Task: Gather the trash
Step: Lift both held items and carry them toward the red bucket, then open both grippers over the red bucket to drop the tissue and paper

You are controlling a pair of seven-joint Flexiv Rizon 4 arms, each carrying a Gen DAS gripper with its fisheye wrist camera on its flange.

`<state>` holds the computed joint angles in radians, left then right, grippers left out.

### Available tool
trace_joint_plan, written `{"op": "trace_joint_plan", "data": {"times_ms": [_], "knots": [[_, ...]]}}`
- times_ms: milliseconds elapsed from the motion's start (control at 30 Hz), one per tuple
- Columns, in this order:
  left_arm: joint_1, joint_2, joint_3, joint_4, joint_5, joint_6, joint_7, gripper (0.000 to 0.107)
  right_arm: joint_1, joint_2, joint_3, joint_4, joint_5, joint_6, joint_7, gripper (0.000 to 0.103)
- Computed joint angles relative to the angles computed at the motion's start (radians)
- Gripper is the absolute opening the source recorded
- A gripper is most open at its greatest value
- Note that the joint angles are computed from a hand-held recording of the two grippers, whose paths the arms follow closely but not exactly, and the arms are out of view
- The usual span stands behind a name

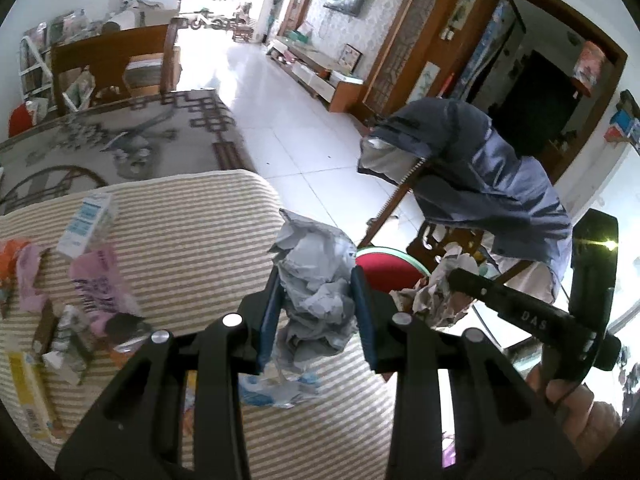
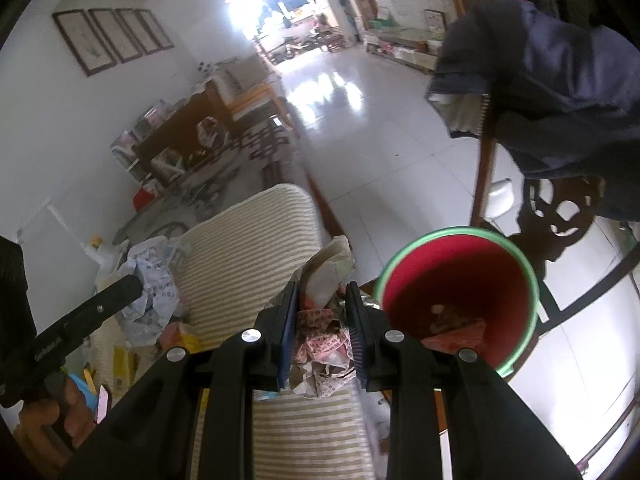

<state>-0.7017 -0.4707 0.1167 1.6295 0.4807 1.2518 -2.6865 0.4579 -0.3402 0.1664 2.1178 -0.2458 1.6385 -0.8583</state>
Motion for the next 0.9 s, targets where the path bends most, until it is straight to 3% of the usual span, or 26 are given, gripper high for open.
{"op": "trace_joint_plan", "data": {"times_ms": [167, 333, 533, 833, 900], "knots": [[0.021, -0.072, -0.048, -0.082, -0.055, 0.003, 0.093, 0.033, -0.011, 0.022, -0.049, 0.032, 0.006, 0.004, 0.017, 0.024], [0.051, -0.170, -0.113, -0.169, -0.171, 0.030, 0.252, 0.033, -0.048, 0.021, -0.064, 0.047, 0.017, -0.001, 0.029, 0.024], [0.070, -0.296, -0.173, -0.309, -0.300, -0.003, 0.435, 0.033, -0.087, 0.013, -0.070, 0.047, 0.021, -0.016, 0.032, 0.024], [0.052, -0.399, -0.181, -0.426, -0.448, -0.034, 0.587, 0.034, -0.066, 0.002, -0.137, 0.046, -0.011, -0.014, 0.054, 0.026], [0.046, -0.409, -0.178, -0.435, -0.468, -0.036, 0.606, 0.038, -0.063, -0.004, -0.144, 0.045, -0.015, -0.012, 0.057, 0.026]]}}
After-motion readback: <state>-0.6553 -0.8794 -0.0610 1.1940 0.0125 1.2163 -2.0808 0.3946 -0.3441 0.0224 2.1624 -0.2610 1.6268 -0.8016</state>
